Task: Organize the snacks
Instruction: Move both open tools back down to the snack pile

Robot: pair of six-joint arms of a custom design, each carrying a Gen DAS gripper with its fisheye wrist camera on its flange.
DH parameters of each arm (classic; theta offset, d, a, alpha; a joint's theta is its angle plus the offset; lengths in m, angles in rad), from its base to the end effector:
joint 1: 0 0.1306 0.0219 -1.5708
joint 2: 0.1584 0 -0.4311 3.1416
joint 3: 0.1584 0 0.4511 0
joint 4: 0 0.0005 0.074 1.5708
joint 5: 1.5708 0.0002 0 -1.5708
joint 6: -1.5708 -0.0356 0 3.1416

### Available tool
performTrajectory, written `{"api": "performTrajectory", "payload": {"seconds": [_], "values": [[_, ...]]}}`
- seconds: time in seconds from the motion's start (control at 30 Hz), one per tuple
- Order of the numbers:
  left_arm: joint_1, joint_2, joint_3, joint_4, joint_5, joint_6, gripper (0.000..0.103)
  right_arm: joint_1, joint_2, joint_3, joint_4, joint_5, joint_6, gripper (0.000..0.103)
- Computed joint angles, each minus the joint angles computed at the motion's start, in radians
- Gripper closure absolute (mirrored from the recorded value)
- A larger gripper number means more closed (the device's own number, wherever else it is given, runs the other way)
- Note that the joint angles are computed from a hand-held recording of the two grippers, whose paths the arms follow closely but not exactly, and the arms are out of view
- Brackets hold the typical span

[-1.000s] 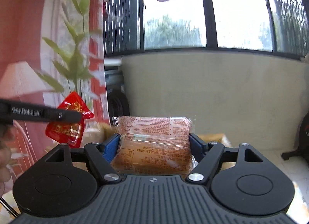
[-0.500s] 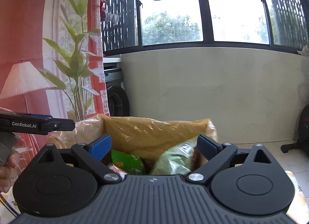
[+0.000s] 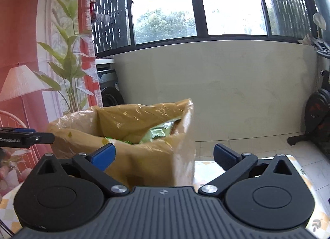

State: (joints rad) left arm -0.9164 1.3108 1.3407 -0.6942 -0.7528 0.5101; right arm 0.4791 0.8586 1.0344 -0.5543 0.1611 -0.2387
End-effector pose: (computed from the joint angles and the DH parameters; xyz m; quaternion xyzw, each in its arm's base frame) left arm 0.3279 -0.3883 0.5112 0.0110 0.8514 -0.0165 0.5242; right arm 0.3052 0.1515 0.5356 -0.0540 0.8243 0.1342 0.5474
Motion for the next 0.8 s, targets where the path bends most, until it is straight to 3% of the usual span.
{"api": "performTrajectory", "payload": {"seconds": [0.3, 0.47, 0.6, 0.8], "values": [[-0.036, -0.027, -0.079, 0.063, -0.018, 0.040, 0.008, -0.002, -0.071, -0.079, 0.009, -0.045, -0.012, 0.000], [-0.059, -0.021, -0.106, 0.025, -0.045, 0.104, 0.009, -0.016, -0.089, -0.107, -0.036, -0.083, -0.018, 0.000], [-0.080, -0.014, -0.123, 0.005, -0.101, 0.141, 0.009, -0.023, -0.099, -0.128, -0.060, -0.045, -0.040, 0.002], [-0.088, -0.009, -0.147, 0.023, -0.080, 0.159, 0.010, -0.031, -0.116, -0.165, -0.119, -0.034, -0.086, 0.007]]}}
